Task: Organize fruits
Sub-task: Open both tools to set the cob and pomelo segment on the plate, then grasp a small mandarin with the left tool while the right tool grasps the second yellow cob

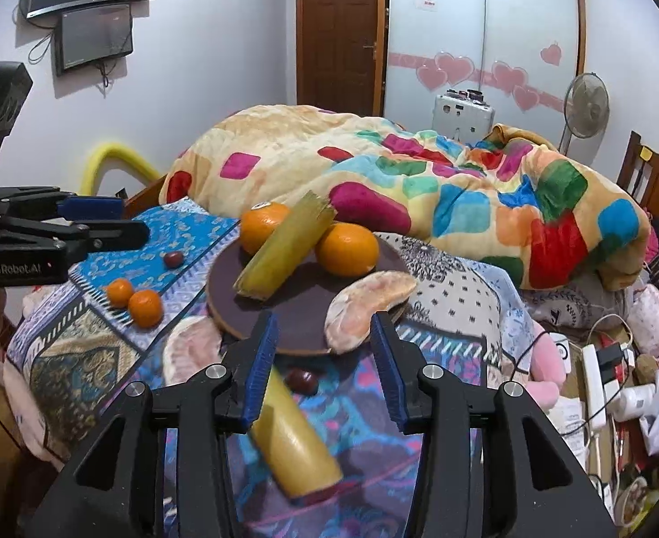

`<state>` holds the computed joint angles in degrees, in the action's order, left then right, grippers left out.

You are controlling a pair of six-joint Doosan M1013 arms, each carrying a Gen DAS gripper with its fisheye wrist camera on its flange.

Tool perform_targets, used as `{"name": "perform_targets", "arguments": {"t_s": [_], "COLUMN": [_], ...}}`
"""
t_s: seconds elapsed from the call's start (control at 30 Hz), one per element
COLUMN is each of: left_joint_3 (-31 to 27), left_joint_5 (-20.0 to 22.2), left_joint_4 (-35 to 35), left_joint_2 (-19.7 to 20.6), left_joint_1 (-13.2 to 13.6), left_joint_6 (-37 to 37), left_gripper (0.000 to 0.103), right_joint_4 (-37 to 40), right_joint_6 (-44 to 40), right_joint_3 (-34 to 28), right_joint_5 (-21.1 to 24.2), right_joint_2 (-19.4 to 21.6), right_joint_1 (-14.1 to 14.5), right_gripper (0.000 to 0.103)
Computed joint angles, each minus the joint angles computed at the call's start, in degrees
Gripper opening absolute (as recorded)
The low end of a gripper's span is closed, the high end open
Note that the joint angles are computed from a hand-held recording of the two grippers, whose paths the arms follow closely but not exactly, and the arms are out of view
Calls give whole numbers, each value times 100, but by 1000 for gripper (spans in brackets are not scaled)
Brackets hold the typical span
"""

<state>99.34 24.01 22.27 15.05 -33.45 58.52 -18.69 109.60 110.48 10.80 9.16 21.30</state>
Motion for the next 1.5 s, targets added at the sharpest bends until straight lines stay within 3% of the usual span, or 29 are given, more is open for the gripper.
{"name": "perform_targets", "arguments": {"t_s": [0.23,0.47,0.57,0.77,1.03,1.3,1.5], "left_joint_3": [284,481,469,305,149,282,593], "left_joint_5": [70,2,25,25,138,-22,-130], "left_joint_4": [-222,-688,-653,-701,-795,-1343,-1846], "left_joint_2": [-96,-39,58,299,511,411,145], "left_joint_1": [129,182,151,138,175,260,227], "left_joint_6": [47,513,609,732,844,1320,1768], "left_gripper": [57,57,57,56,40,36,36], "right_joint_4": [-39,759,1560,907,1776,633,2619], "right_joint_6": [113,-729,-1539,-1156,-2215,-1290,-3033], "right_joint_3": [212,259,294,333,282,253,288], "right_joint_5": [-84,47,136,128,166,338,783], "right_joint_2": [-74,95,158,128,211,232,104], "right_joint_1": [61,54,1,75,20,140,-4], "right_gripper": [40,40,42,44,47,46,35]}}
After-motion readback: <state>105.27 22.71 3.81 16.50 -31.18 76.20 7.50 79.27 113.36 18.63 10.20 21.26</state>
